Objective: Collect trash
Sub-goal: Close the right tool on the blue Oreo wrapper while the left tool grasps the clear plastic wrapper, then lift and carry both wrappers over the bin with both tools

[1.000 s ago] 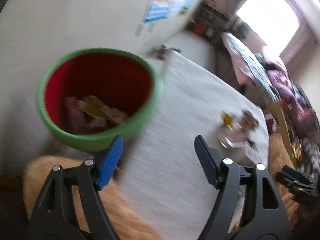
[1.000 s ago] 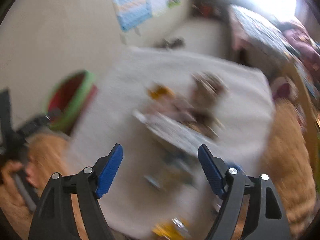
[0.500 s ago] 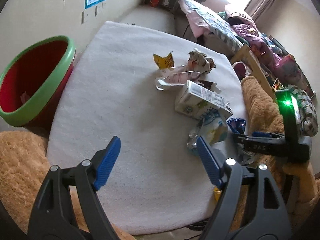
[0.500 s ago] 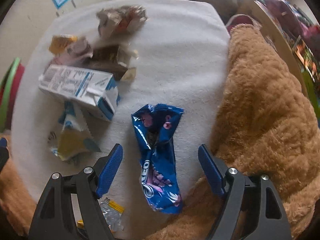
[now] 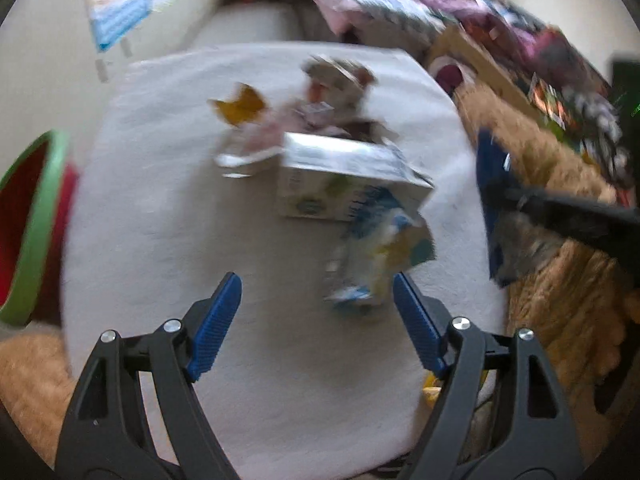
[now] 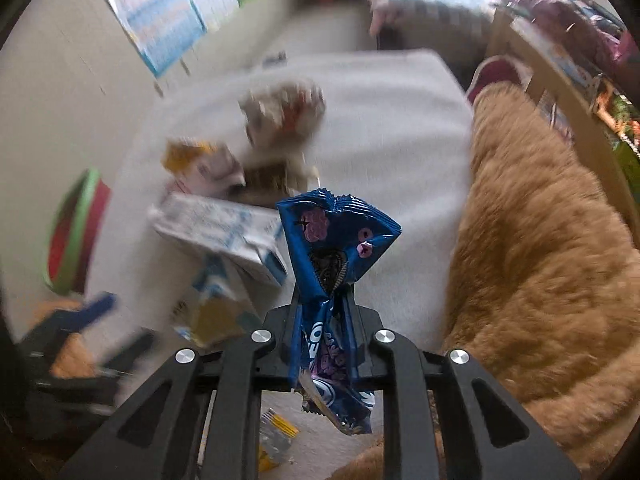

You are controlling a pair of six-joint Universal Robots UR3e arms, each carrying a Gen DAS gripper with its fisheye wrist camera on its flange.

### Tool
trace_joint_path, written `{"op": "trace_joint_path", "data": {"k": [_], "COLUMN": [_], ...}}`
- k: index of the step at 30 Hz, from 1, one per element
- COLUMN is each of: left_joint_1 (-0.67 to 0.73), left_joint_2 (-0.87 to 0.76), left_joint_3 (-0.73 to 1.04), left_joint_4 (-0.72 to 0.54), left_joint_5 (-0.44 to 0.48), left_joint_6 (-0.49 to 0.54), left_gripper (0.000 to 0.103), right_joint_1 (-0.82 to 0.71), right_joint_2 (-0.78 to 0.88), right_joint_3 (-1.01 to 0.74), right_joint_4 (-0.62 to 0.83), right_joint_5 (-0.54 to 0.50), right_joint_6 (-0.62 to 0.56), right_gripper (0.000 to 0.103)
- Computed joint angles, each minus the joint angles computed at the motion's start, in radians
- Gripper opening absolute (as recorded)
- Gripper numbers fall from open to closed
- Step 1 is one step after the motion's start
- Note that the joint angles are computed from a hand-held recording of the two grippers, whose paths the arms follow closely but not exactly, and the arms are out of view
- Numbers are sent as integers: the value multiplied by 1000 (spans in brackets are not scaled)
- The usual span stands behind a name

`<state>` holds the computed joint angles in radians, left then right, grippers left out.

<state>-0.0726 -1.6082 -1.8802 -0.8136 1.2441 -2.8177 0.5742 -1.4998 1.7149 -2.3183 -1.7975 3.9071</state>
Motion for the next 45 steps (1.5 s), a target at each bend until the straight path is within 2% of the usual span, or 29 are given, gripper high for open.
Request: {"op": "trace_joint_path", "data": {"k": [3, 7, 9, 10, 12, 16, 22, 30, 32, 36, 45], "left_joint_1": [-56, -128, -153, -156, -144, -102, -39, -30, -23, 9, 164], "left_joint_2": [-95, -191, -230, -238, -246, -199, -90, -50, -43, -22, 150], "left_joint_3": [69, 160, 201, 211, 223, 163, 73, 18, 5, -23, -133], "left_joint_4": [7, -2, -10, -22, -55, -55, -69, -23, -31, -42, 73], "left_joint_5": [23, 69, 101, 102, 82, 50, 59, 64, 60, 24, -59], "left_joint_6": [-61, -84, -88, -93, -97, -58, -32, -12, -3, 2, -34], "left_gripper": [74, 72, 63, 54, 43, 30, 28, 43, 42, 26, 24], "right_joint_1": [-1, -26, -31, -34, -30, -26, -19, -6, -5, -3, 22], "right_joint_2": [-42, -66, -54, -50, -33, -12, 16, 46, 42, 39, 41], "right_joint_3": [38, 82, 59, 60, 46, 32, 3, -28, -23, -20, -35], "right_joint_4": [-45, -82, -68, -73, -70, -64, -39, -14, -18, -23, -30], "right_joint_5": [9, 62, 69, 71, 70, 71, 72, 66, 65, 62, 18], "right_joint_6": [42, 60, 47, 37, 25, 18, 9, -5, -3, 2, 0], "right_gripper": [16, 17, 17, 17, 17, 17, 17, 17, 17, 17, 17]}}
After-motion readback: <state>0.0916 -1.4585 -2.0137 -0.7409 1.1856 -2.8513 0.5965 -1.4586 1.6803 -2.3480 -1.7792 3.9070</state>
